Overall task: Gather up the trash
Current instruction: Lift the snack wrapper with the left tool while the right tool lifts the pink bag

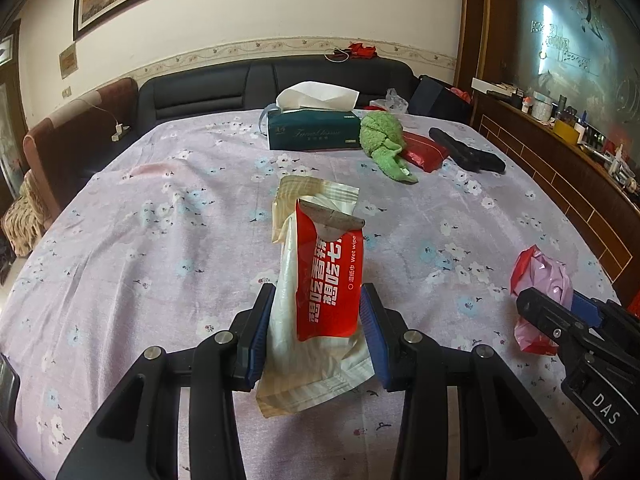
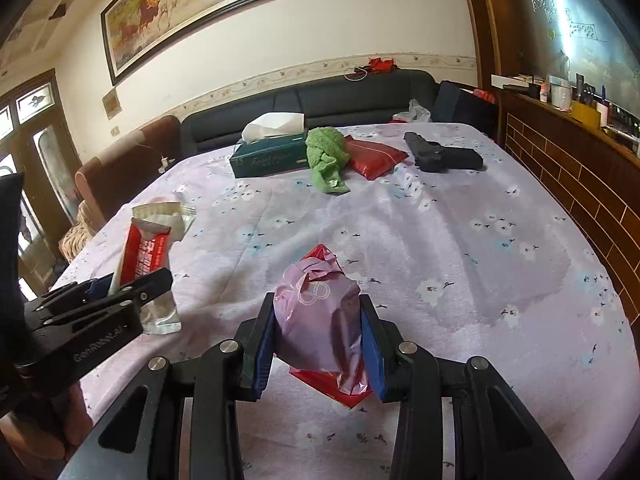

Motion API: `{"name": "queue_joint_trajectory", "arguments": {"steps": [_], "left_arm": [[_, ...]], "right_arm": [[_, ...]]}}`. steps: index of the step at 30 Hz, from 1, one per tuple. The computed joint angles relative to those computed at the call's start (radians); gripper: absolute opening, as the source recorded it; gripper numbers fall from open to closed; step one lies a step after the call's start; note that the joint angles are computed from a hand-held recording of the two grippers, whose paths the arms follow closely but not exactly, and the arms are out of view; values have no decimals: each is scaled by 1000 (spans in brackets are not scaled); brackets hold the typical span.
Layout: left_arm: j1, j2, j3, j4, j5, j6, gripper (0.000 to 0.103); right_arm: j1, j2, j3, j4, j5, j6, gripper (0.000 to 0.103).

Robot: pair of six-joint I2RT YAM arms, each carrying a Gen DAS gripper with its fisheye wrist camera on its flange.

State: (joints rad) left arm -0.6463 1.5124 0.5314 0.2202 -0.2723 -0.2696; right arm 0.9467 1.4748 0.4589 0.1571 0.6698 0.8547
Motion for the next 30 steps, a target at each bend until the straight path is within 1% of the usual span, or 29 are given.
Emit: {"name": "queue_joint_trajectory", "arguments": {"steps": [10, 20, 30], "left_arm": [[-13, -1, -7, 12, -18, 2, 40], [-25, 3, -11, 16, -45, 8, 40], [-27, 9, -8, 18, -53, 10, 40]], "right_arm": [[-14, 19, 3, 12, -32, 7, 41], [-15, 21, 0, 21, -37, 7, 41], [-9, 21, -1, 26, -35, 4, 41]]}}
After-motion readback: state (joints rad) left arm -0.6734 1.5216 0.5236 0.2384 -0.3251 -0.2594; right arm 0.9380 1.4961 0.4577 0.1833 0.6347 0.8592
